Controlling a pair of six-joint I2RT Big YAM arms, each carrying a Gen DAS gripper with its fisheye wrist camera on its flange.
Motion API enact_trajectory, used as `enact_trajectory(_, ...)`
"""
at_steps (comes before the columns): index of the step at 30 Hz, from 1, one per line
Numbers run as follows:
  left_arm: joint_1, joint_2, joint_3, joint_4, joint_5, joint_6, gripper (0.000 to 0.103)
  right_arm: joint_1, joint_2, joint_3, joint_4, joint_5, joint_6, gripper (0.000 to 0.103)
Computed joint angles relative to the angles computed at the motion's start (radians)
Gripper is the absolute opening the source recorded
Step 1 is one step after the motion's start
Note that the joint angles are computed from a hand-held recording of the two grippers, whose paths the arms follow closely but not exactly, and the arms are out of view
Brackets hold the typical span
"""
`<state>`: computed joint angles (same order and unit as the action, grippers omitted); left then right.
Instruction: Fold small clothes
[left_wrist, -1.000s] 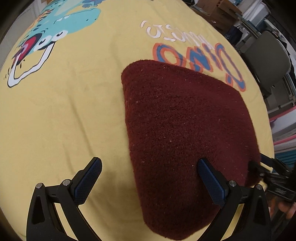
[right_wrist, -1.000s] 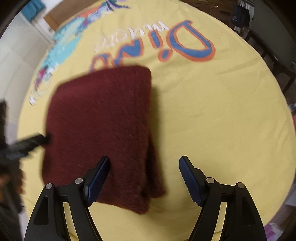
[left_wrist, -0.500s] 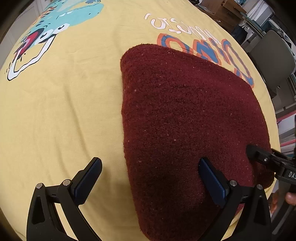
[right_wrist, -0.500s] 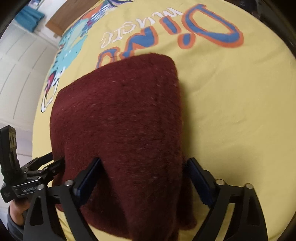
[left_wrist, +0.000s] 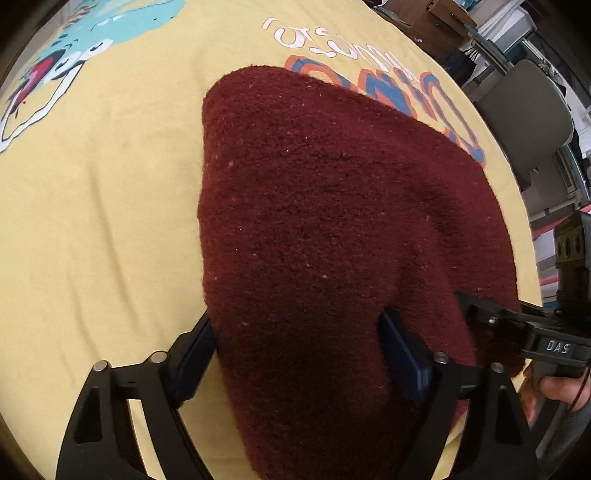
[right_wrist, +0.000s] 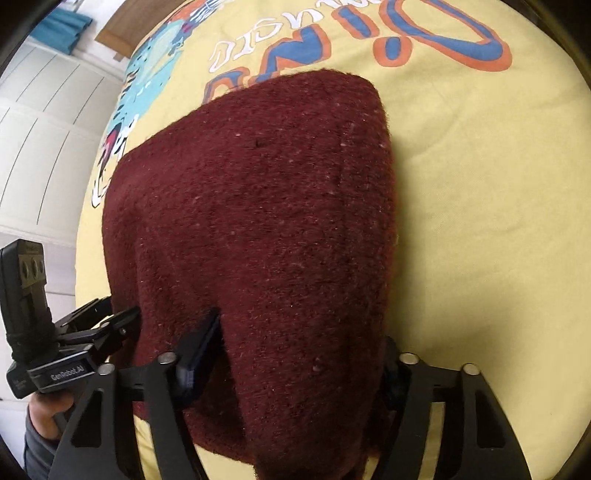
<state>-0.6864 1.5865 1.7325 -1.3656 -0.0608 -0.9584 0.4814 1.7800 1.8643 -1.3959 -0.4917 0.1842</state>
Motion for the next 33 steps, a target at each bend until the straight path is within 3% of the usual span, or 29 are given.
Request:
enact_trajectory(2, -0.004, -0.001, 0.003, 0.002, -0.006, 0.02, 0.074, 0.009, -0.011, 0.003, 0.0, 0.024, 0.0, 0.046)
enact_trajectory(4, -0.007, -0.003, 0.009, 0.008, -0.007, 0.033, 0.06, 0.02, -0.022, 0.014, -0.006, 0.057, -0.005, 0.04)
enact_trajectory(7, -0.009, -0.015, 0.028, -0.001, -0.017, 0.047, 0.044, 0.036, -0.043, 0.035, -0.013, 0.104, -0.011, 0.036)
enact_trajectory(10, -0.007, -0.052, 0.029, 0.008, -0.007, 0.056, 0.037, 0.042, -0.068, 0.058, -0.013, 0.102, -0.018, 0.034)
enact_trajectory(15, 0.005, -0.107, 0.026, 0.017, 0.009, 0.089, 0.035, 0.096, -0.064, 0.138, -0.047, 0.138, -0.048, 0.034)
enact_trajectory(24, 0.031, -0.275, -0.024, -0.039, -0.076, 0.111, 0.035, 0.218, 0.011, 0.312, -0.048, 0.124, 0.017, 0.033)
enact_trajectory(29, 0.038, -0.363, -0.099, -0.063, -0.117, 0.099, 0.035, 0.284, 0.044, 0.307, -0.019, 0.144, 0.054, 0.034)
enact_trajectory(33, 0.059, -0.43, -0.239, -0.048, -0.071, 0.046, 0.035, 0.329, 0.072, 0.265, -0.017, 0.2, 0.063, 0.035)
